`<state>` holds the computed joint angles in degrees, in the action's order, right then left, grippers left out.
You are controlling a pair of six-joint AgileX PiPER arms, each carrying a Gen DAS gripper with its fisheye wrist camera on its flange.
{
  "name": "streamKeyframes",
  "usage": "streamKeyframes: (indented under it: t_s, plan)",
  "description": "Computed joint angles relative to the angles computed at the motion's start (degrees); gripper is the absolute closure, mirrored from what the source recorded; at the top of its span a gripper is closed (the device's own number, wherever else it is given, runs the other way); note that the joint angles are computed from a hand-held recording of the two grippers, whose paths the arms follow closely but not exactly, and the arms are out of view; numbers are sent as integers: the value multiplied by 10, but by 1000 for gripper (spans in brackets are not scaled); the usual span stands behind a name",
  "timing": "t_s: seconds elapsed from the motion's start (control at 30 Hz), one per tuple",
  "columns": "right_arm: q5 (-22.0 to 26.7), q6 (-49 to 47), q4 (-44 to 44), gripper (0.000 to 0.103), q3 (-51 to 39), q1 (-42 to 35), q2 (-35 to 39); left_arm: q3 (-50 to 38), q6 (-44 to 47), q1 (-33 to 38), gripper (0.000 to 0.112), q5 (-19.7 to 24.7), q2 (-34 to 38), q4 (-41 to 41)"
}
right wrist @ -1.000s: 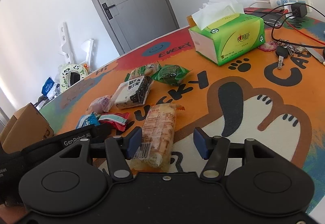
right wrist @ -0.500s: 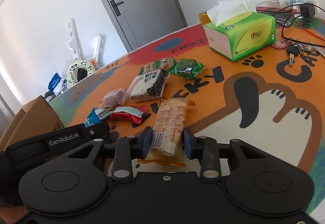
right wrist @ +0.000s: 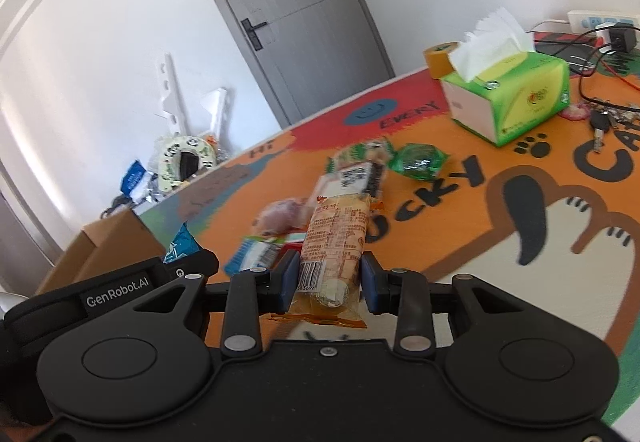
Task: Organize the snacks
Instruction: 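Carry both held packets up and over to the cardboard box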
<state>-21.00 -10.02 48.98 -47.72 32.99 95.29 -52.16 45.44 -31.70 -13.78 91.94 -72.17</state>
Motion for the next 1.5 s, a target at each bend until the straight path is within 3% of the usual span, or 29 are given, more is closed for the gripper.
streamKeyframes:
  t_s: [0.67, 0.97, 1.2, 1.5]
  plan:
    - [-10, -129, 106, 69, -89, 76, 18, 68, -31, 66, 86, 2, -127, 44]
    - [-1, -175, 135, 69, -135, 102, 36, 88, -10, 104, 86, 4, -164, 25]
    - [18, -219, 162, 69, -189, 122, 64, 103, 22, 165, 86, 25, -200, 2]
    - [49, -320, 245, 69, -276, 139, 116, 91, 70, 257, 86, 70, -188, -41]
